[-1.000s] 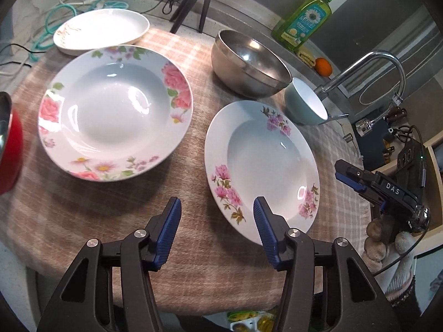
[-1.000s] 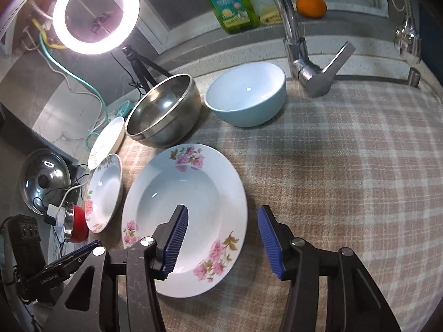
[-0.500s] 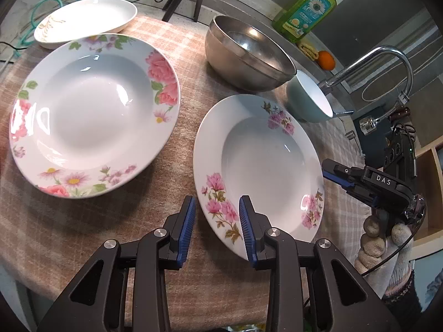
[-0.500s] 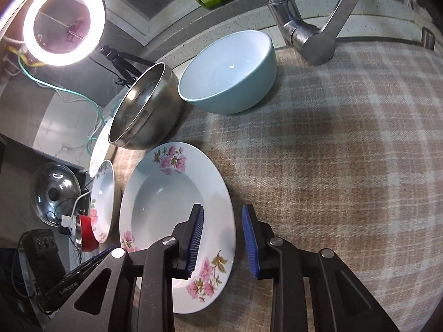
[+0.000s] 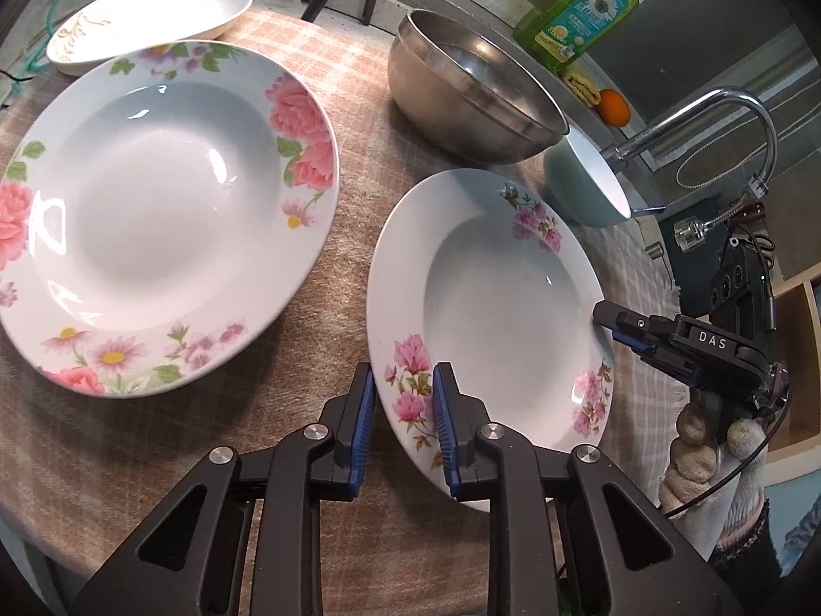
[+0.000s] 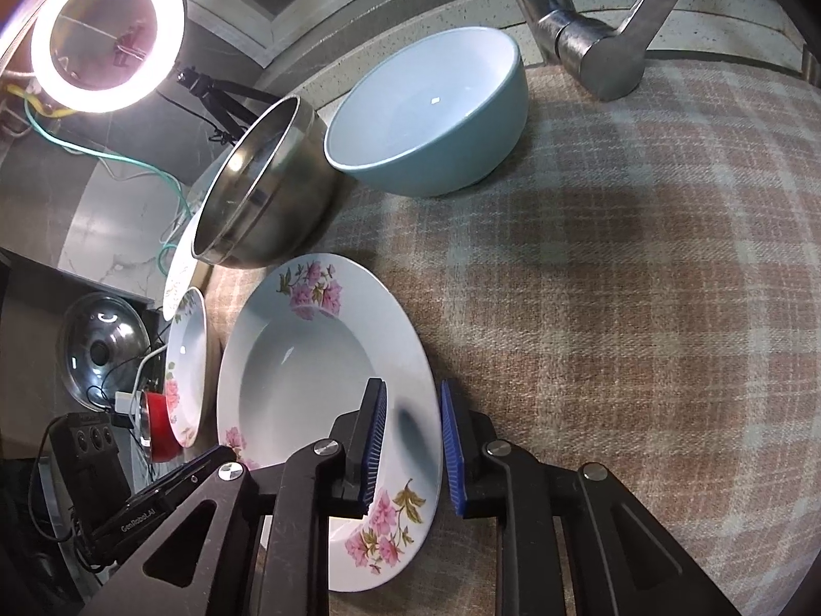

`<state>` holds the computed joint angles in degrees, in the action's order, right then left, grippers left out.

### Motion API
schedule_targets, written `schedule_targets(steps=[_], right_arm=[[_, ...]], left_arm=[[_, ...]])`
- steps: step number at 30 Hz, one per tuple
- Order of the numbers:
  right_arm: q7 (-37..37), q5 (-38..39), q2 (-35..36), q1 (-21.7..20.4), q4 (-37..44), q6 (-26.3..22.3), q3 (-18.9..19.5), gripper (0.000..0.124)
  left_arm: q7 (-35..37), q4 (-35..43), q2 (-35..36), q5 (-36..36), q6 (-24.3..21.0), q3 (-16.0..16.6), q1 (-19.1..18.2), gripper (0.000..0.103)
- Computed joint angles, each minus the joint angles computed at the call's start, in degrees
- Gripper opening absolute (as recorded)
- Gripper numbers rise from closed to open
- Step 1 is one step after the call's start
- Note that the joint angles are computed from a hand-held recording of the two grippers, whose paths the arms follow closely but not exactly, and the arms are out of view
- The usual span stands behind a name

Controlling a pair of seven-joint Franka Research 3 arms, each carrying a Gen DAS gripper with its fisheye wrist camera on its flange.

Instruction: Organize plates and bowls

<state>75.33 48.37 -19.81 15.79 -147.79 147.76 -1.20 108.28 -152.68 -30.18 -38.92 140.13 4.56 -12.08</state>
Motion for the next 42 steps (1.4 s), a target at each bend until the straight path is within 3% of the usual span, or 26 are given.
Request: schedule_targets(steps=[19,42], right_arm=[[1.81,-1.87,-0.84,0.74,-1.11,0.85,1.07,0.019],[12.57,-2.16,-12.06,6.22,-12.01,4.69,2.89,0.019]], left_arm=[[2.11,0.27,0.07,-0.87,-2.06,0.14,1.26,0.02],[4.02,-2.17,-4.36,3.2,-5.84,2.14,3.15,0.02]])
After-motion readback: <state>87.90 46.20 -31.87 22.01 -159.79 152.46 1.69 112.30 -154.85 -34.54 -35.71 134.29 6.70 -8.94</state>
